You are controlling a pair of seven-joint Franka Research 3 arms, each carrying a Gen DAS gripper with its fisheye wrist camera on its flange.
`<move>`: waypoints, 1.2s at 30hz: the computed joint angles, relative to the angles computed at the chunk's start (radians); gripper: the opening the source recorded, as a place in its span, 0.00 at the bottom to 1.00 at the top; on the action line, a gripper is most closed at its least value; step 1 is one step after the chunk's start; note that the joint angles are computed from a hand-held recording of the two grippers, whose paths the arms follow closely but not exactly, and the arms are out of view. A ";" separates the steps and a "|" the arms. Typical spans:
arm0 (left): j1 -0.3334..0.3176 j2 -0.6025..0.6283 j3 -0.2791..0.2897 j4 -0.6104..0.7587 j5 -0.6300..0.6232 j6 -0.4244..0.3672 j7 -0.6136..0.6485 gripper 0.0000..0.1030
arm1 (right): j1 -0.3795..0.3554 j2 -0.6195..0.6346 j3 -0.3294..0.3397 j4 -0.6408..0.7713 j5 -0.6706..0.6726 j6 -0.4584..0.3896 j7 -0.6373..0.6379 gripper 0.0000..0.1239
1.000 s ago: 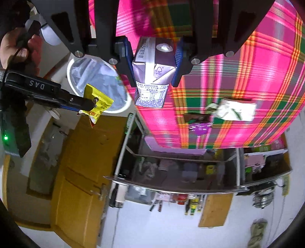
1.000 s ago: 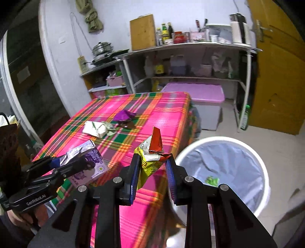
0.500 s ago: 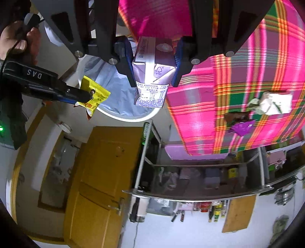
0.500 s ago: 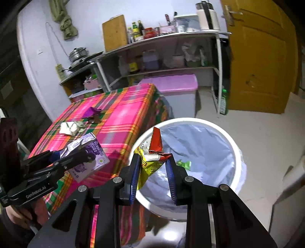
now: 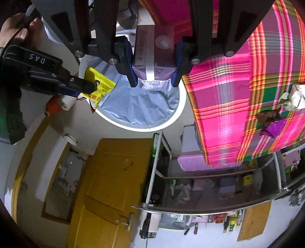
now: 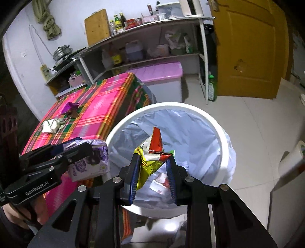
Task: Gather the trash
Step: 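Carry the carton and wrapper over the white bin and open both grippers, then move both grippers back over the table toward the white tissue and wrappers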
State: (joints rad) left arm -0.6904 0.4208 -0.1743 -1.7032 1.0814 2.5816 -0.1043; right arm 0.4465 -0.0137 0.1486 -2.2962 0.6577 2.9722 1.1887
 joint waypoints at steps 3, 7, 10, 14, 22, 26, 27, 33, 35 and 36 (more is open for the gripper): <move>0.008 0.023 -0.002 0.022 -0.021 0.017 0.023 0.35 | -0.006 0.004 -0.003 0.000 -0.049 -0.008 0.038 0.24; 0.008 0.031 0.009 0.026 -0.037 0.045 0.025 0.37 | -0.005 -0.002 -0.002 -0.011 -0.031 -0.001 0.022 0.35; 0.000 0.024 0.021 0.017 -0.021 0.061 0.003 0.38 | -0.002 -0.010 -0.002 -0.016 -0.017 0.003 0.014 0.35; -0.002 0.012 0.028 0.006 0.005 0.075 -0.033 0.39 | 0.003 -0.020 -0.003 -0.021 -0.009 0.007 0.009 0.35; 0.010 0.003 0.024 -0.009 0.024 0.084 -0.071 0.41 | 0.009 -0.043 -0.009 -0.036 -0.005 0.005 0.007 0.35; 0.001 -0.022 0.024 -0.026 0.062 0.066 -0.102 0.41 | 0.023 -0.059 -0.013 -0.042 0.025 0.010 -0.029 0.35; 0.000 -0.028 0.020 -0.029 0.069 0.057 -0.108 0.41 | 0.027 -0.062 -0.013 -0.042 0.034 0.011 -0.038 0.35; 0.001 -0.086 -0.009 -0.078 0.106 -0.020 -0.157 0.41 | 0.068 -0.086 -0.023 -0.043 0.163 0.032 -0.164 0.35; 0.003 -0.114 -0.023 -0.105 0.119 -0.053 -0.181 0.41 | 0.081 -0.093 -0.024 -0.042 0.196 0.040 -0.198 0.35; 0.007 -0.125 -0.030 -0.115 0.123 -0.065 -0.190 0.41 | 0.088 -0.097 -0.024 -0.041 0.213 0.043 -0.214 0.35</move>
